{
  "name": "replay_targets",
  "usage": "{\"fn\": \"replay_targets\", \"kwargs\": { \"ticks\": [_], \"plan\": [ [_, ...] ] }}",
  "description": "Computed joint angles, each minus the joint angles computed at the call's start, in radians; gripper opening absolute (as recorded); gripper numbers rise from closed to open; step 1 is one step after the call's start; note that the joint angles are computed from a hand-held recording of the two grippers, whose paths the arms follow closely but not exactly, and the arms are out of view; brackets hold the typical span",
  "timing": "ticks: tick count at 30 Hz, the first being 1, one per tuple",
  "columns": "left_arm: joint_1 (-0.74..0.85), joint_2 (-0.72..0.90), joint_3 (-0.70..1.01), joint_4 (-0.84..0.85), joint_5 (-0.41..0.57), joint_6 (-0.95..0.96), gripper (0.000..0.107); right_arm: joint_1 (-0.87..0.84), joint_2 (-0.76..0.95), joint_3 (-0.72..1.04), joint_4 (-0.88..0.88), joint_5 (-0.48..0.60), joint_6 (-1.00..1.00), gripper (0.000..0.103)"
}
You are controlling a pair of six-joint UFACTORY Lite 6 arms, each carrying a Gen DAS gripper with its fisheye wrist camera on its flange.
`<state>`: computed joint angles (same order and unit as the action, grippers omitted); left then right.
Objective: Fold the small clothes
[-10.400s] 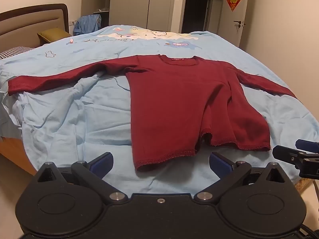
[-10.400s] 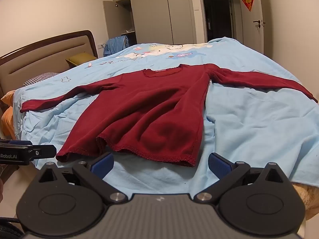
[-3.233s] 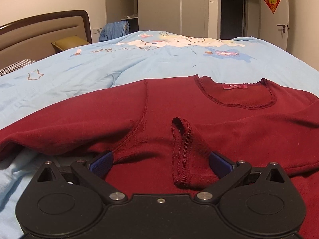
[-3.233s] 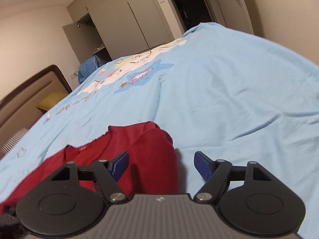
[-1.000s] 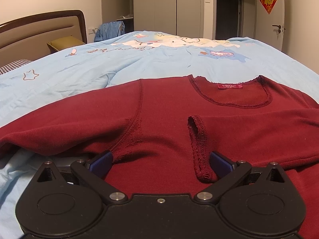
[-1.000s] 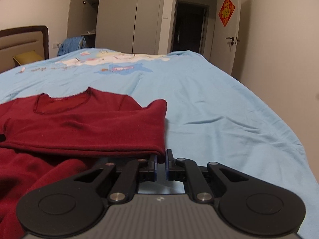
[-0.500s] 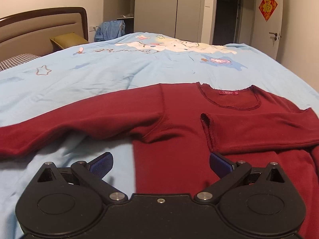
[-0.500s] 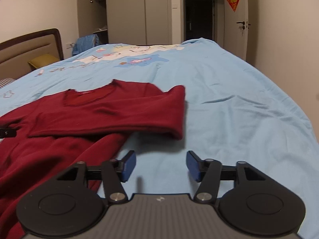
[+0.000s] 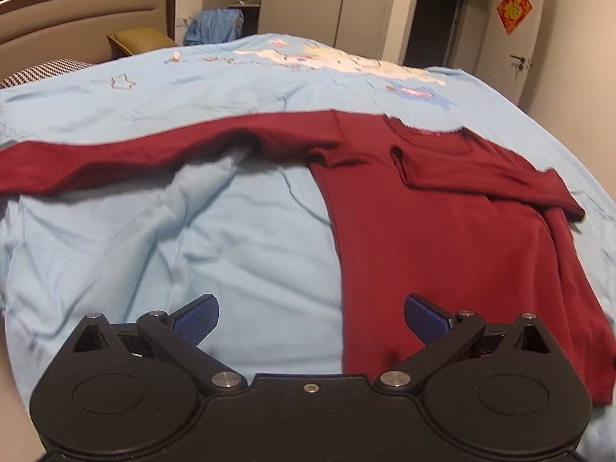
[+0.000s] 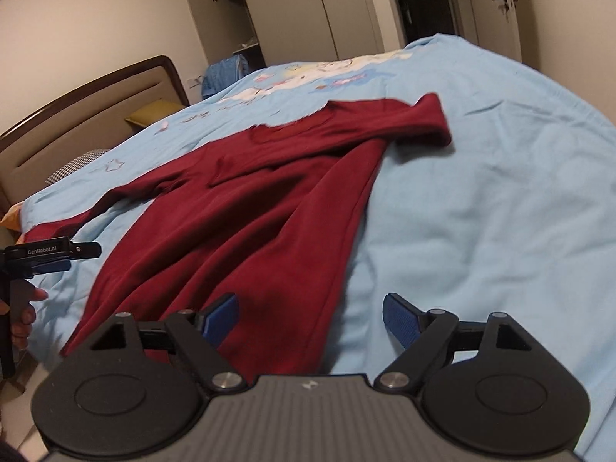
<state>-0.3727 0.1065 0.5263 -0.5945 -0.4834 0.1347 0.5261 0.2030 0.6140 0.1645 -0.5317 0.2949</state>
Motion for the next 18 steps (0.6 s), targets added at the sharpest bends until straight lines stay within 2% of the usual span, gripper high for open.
{"fn": "replay_targets", "kwargs": {
  "ticks": [2,6,8,11,13,14,16,17,18],
  "plan": [
    [-0.022,-0.034,-0.043,0.009,0.021,-0.021,0.102,0.031,-0.011,-0.03,0.018,-0.009,0.016,0.081],
    [-0.059,-0.088,-0.111,0.041,0.04,-0.123,0.099,0.065,-0.02,-0.07,0.053,-0.023,0.066,0.059],
    [-0.067,-0.091,-0.121,0.076,0.056,-0.189,0.094,0.074,-0.022,-0.08,0.076,-0.024,0.072,0.056],
    [-0.054,-0.083,-0.127,0.177,0.088,-0.331,0.082,0.085,0.002,-0.081,0.093,-0.047,0.074,0.054],
    [-0.059,-0.085,-0.134,0.211,0.086,-0.374,0.07,0.085,0.013,-0.078,0.089,-0.05,0.096,0.049],
    [-0.063,-0.088,-0.136,0.216,0.087,-0.379,0.067,0.086,0.012,-0.08,0.09,-0.054,0.101,0.043],
    [-0.059,-0.096,-0.136,0.278,0.099,-0.427,0.052,0.093,0.022,-0.076,0.101,-0.062,0.098,0.028],
    [-0.053,-0.099,-0.137,0.326,0.103,-0.469,0.048,0.095,0.018,-0.08,0.108,-0.064,0.094,0.016],
    [-0.05,-0.1,-0.136,0.368,0.104,-0.506,0.039,0.099,0.018,-0.084,0.111,-0.07,0.095,0.011]
  ]
}}
